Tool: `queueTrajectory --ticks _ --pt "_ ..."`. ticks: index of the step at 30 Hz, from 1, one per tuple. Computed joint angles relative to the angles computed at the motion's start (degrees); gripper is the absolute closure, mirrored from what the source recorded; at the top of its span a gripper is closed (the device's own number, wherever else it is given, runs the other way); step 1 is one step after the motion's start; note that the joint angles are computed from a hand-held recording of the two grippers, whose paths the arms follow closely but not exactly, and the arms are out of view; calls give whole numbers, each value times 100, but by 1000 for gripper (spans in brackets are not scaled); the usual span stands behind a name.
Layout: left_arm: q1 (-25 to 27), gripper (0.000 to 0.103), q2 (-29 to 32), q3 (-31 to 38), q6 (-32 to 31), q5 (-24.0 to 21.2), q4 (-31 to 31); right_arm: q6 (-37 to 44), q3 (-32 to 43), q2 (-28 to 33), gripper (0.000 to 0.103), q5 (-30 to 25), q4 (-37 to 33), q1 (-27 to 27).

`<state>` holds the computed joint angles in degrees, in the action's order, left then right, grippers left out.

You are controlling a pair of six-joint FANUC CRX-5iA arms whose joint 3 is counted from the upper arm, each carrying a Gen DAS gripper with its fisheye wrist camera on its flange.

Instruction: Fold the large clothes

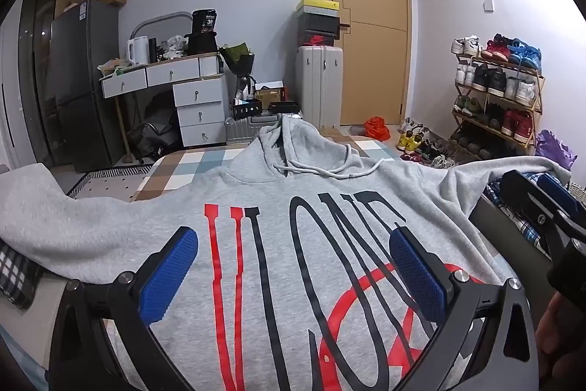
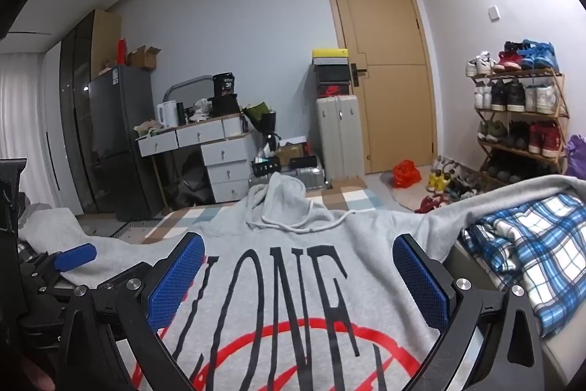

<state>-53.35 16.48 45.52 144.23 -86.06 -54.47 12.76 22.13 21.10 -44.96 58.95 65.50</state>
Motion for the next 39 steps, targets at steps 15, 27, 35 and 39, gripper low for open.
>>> queueTrajectory --ticks 15,27,35,39 --pt "-8 1 18 10 -50 45 25 -101 -123 -53 0 145 104 -50" --pt "-16 1 14 9 -49 32 9 -77 -77 -31 0 131 75 -45" --pt "-13 1 1 -13 -44 43 17 -84 -85 -41 0 137 73 -43" --pt "-19 1 3 -12 -65 33 17 -85 -87 -39 0 137 80 -43"
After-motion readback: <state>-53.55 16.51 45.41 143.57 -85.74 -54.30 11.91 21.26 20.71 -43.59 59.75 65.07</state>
